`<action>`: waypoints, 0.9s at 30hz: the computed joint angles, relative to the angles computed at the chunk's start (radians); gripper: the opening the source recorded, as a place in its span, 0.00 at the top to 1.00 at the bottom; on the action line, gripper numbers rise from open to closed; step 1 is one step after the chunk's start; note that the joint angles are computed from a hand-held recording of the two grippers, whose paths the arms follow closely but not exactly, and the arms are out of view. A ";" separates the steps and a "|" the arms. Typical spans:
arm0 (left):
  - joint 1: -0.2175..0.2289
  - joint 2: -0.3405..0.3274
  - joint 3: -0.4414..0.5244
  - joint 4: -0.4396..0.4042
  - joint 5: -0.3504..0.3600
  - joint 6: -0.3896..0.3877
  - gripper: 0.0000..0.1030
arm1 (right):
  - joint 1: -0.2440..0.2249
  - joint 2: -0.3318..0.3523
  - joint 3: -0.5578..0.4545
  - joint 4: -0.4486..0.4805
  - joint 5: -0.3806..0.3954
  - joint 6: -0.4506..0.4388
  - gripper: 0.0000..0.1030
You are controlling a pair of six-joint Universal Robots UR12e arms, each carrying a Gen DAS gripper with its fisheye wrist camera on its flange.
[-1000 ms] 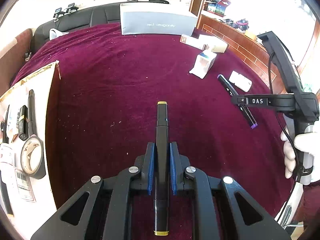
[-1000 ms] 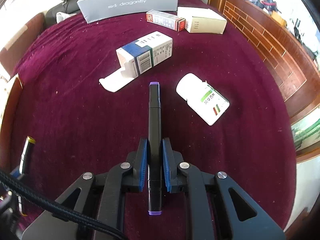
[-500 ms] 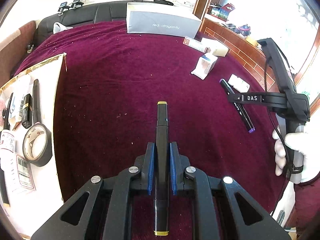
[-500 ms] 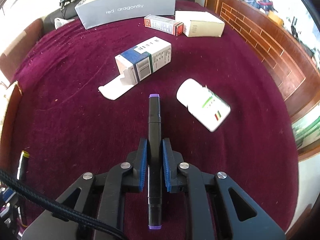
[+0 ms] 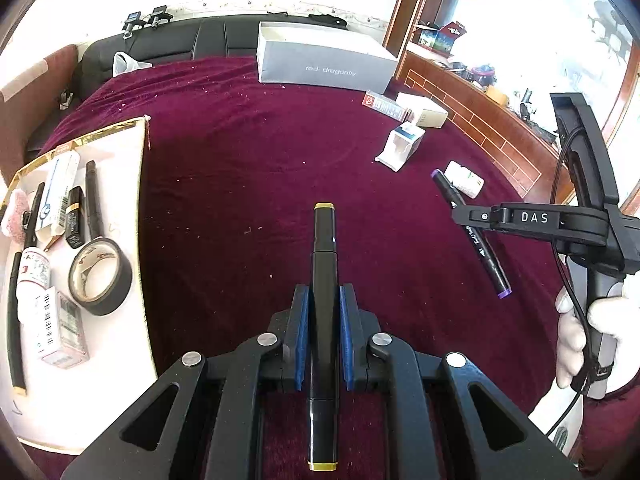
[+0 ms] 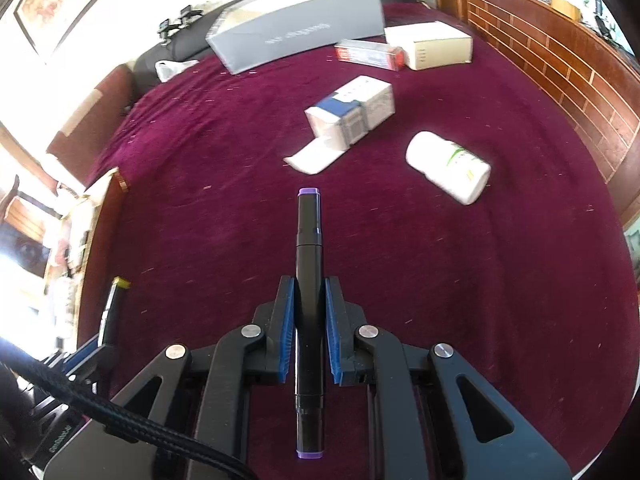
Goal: Organize objects
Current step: 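Carry the yellow-capped marker with the left tool while the right tool carries the purple-capped marker to the tray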
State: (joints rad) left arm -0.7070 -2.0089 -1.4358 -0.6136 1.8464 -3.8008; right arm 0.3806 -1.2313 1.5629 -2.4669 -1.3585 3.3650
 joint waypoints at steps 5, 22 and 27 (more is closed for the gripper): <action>-0.006 0.025 -0.030 0.023 0.010 -0.016 0.89 | 0.024 -0.011 0.003 -0.019 0.026 -0.031 0.88; 0.009 0.158 -0.201 0.101 0.128 -0.164 0.89 | 0.116 0.011 -0.069 -0.020 0.119 -0.139 0.88; 0.029 0.209 -0.267 0.100 0.169 -0.231 0.89 | 0.138 0.033 -0.107 0.001 0.140 -0.157 0.88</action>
